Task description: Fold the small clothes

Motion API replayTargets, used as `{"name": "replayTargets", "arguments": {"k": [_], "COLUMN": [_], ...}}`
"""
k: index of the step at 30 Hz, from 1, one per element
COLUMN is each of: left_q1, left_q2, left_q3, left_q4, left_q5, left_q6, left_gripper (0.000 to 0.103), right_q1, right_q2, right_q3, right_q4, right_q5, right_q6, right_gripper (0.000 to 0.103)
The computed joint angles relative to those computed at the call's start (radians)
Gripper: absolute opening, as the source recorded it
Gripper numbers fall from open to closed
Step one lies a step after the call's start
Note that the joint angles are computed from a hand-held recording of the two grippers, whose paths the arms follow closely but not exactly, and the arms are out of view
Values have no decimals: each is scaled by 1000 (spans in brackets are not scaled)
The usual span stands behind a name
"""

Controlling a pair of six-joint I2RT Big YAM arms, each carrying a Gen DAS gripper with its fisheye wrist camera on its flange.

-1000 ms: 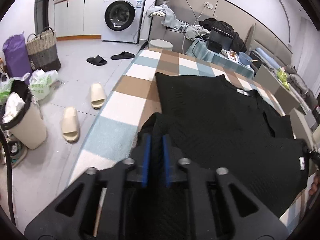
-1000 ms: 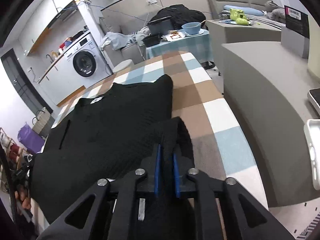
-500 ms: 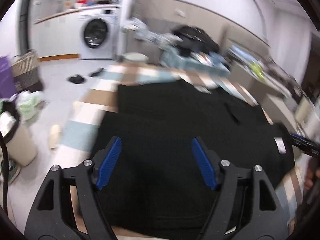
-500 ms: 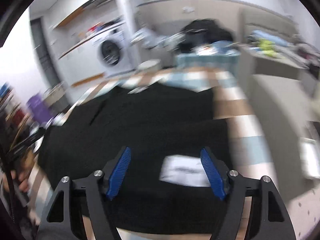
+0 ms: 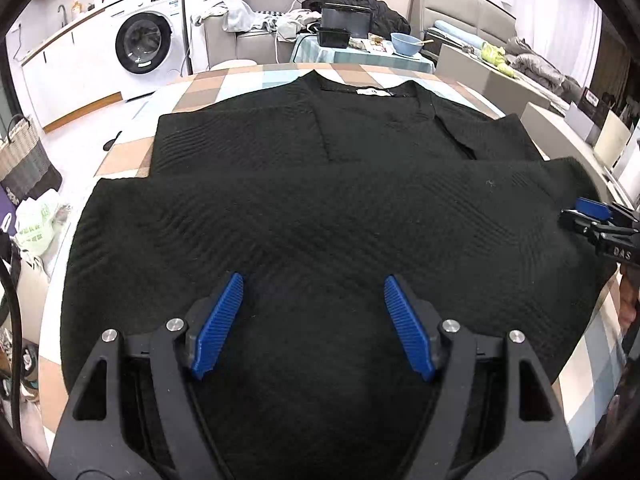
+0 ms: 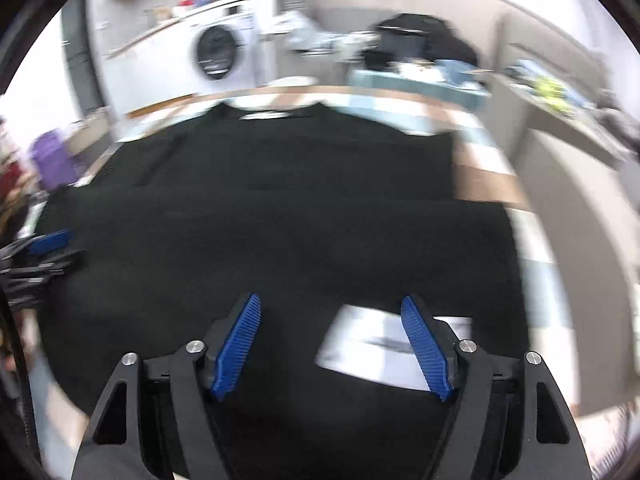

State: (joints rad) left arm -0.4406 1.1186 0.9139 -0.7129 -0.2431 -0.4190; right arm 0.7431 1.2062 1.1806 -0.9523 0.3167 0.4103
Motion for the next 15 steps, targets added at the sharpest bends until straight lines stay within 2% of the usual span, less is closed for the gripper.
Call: {"name": "replayTargets", "arguments": {"k": [1,2,3,5,6,9,15], "left_q1": [2,1,6,7,5,1,38], "left_q2": [-11,-19,-19,-29,-33,-75,-230], "left_q3": [-9,-15,-16,-18,-16,-29,-82], "left_q4": [4,3,5,-4,-9,-22,-119], "left_q5": [2,-3,-4,-9,-15,-34,-125], "left_q6": [0,-1,-1,-13,-15,-47,-168], "left_gripper": [71,71,71,71,71,71,72], "right_q1": [-19,-35,-55,-108,-118,-133,-177], "right_q2": [-21,-36,-52,-109,-122,-166,-284], "right_q3": [-18,-32,-47,-87,-93,-107,-152], "right_q4": [-26,-37,-45,-30,-33,-47,-80], "right_q5": [43,52,40,-55,-67,-84,-101], "right_q6": [4,7,16,51,54,69,111], "right_gripper": [74,74,74,74,74,74,74]}}
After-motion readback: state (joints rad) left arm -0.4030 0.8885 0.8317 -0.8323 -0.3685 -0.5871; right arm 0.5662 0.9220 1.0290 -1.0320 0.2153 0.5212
